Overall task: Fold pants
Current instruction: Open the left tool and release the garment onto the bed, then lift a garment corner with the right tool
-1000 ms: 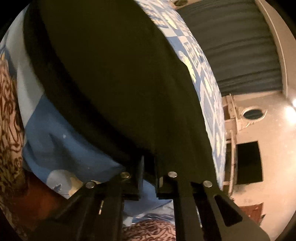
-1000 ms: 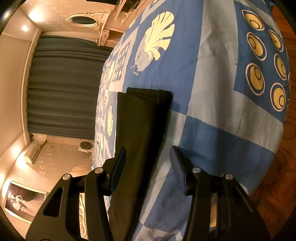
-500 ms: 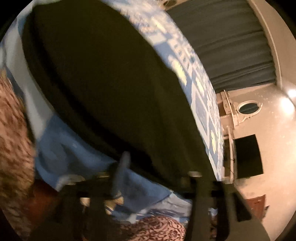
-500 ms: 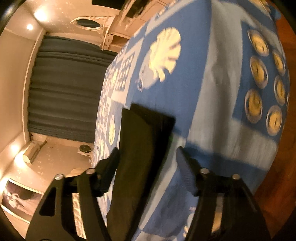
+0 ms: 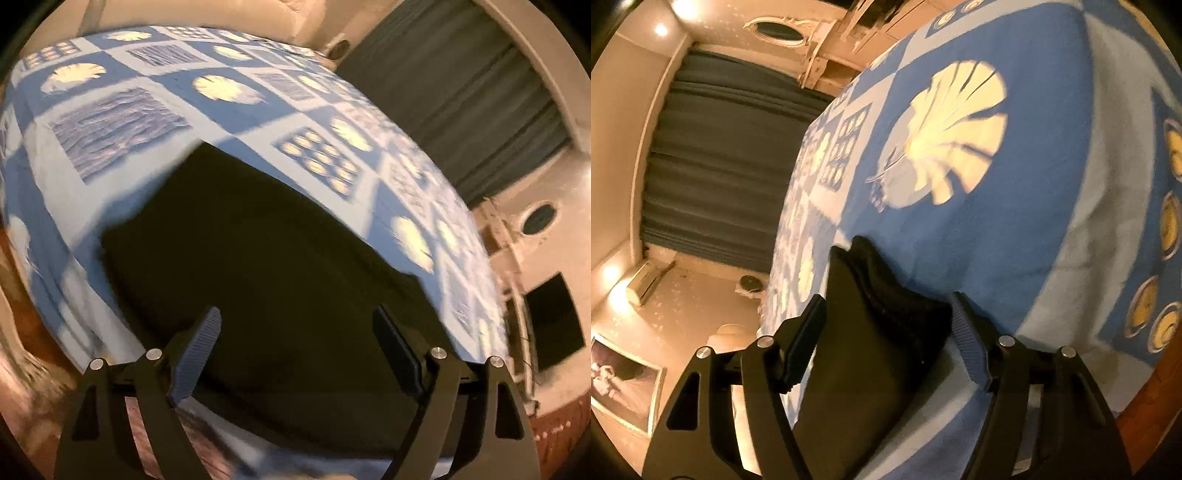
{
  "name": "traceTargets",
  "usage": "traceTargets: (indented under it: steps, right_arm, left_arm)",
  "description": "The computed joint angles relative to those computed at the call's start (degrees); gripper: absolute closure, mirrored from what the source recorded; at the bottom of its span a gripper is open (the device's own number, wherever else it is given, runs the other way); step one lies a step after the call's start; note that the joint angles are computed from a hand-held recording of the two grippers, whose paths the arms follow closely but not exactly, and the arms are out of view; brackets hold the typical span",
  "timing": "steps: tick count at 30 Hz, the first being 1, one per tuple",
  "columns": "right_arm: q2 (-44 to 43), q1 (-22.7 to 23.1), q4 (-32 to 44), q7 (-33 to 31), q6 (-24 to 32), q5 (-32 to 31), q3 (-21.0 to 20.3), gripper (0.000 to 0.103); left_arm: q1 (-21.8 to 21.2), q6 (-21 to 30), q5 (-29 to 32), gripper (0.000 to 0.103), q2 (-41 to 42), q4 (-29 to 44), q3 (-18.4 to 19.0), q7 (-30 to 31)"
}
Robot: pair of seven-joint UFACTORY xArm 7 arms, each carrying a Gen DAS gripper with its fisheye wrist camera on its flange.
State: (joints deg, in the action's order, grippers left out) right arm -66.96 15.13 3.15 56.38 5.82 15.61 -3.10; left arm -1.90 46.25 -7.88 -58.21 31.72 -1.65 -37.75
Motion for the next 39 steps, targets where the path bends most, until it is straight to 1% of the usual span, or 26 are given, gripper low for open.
traceTargets:
  steps: [1,2,4,5,6,7,9,10,11,13,15,16,17,18,19,20,21,23,26,29,32,36,39]
  right_arm:
    - [0.7,1.4,0.2,-0.3,-0.6,0.1,-0.4,0.036]
    - [1.2,0.8,1.0,0.0,0.7,-0.2,0.5,0.037]
    - [-1.4,-4.2,1.2,4.7,4.8,-0.5,6.2,0.037]
    - [-3.1,-5.8,0.7,7.4,5.8,-0.3,8.1,0.037]
    - [-5.1,-6.4,-0.6,10.6,5.7,0.3,9.5,0.037]
    - [-5.3,-5.5,-1.0,11.6,5.7,0.1,9.3,0.037]
    - [-3.0,-3.2,0.6,10.7,6.8,-1.7,8.6,0.037]
    - [-0.7,-1.6,1.7,9.7,6.1,-2.4,8.0,0.037]
    - [1.5,-0.3,2.2,9.0,4.1,-2.5,7.2,0.036]
    - [4.9,1.5,2.0,9.4,-1.9,-1.9,6.4,0.035]
    - [9.3,2.7,1.6,10.0,-9.3,-1.5,5.0,0.036]
    - [11.0,2.4,1.8,10.3,-11.2,-1.5,4.7,0.042]
    - [11.4,1.9,2.1,10.3,-10.8,-1.9,4.3,0.046]
    - [12.1,1.6,3.2,9.4,-9.2,-2.6,3.6,0.056]
    - [12.2,1.5,3.7,8.5,-8.0,-3.2,3.0,0.075]
    - [12.7,2.6,4.0,6.9,-7.6,-3.6,0.9,0.084]
    - [12.7,3.7,3.8,6.1,-7.5,-3.3,-0.6,0.087]
    - [11.4,4.2,3.1,6.1,-7.0,-2.1,-1.2,0.088]
    - [9.3,2.5,3.6,7.1,-5.1,-1.9,1.9,0.088]
    - [7.6,2.2,4.5,7.8,-3.5,-1.7,3.4,0.088]
    - [6.6,1.6,7.3,7.9,-0.7,-2.5,5.3,0.088]
    - [8.8,2.0,11.8,7.6,0.1,-3.3,7.5,0.088]
    - [9.8,2.3,15.3,7.8,1.5,-4.1,10.1,0.088]
  left_arm:
    - [0.5,0.5,0.7,0.02,0.2,-0.1,1.2,1.0]
    - [1.7,1.1,1.6,0.02,0.2,0.0,1.4,1.2]
    - [3.4,1.0,2.8,0.02,-0.2,-0.3,3.0,2.6]
    - [4.0,1.2,3.1,0.02,-0.1,-0.1,3.5,3.3]
    - [4.5,0.8,3.3,0.02,0.0,-0.4,4.4,4.2]
    - [4.8,0.4,3.2,0.02,0.1,-0.6,4.9,5.0]
    - [5.5,0.8,3.2,0.02,0.5,-0.9,5.6,6.2]
    - [5.6,0.5,3.0,0.02,1.0,-1.2,6.1,7.1]
    - [5.5,0.0,2.8,0.02,1.7,-1.5,6.5,8.1]
    - [6.0,-0.9,3.1,0.018,2.3,-2.3,6.5,10.1]
    - [5.8,-1.2,3.1,0.017,2.6,-3.0,7.0,12.5]
    - [5.6,-1.2,2.5,0.016,2.5,-3.2,7.7,13.6]
    - [5.6,-1.5,1.6,0.016,2.1,-3.5,8.3,14.1]
    - [5.7,-1.7,0.8,0.016,2.0,-3.6,8.7,14.3]
    - [5.7,-2.2,-0.2,0.016,1.6,-4.1,9.5,14.7]
    - [6.0,-2.4,-0.8,0.016,1.4,-4.3,9.6,15.1]
    - [6.5,-2.5,-1.0,0.016,1.3,-4.6,9.5,15.1]
    - [6.9,-2.1,-1.7,0.016,1.5,-4.6,9.6,15.3]
    - [7.0,-1.3,-1.3,0.012,2.8,-3.6,8.6,16.3]
    - [7.3,0.0,0.2,0.01,4.5,-2.3,6.9,17.0]
    - [7.6,0.5,0.9,0.009,5.1,-1.9,6.2,16.9]
    - [7.5,0.4,0.7,0.009,5.2,-2.0,6.4,17.1]
    - [7.1,0.3,0.5,0.005,5.4,-1.9,6.6,17.6]
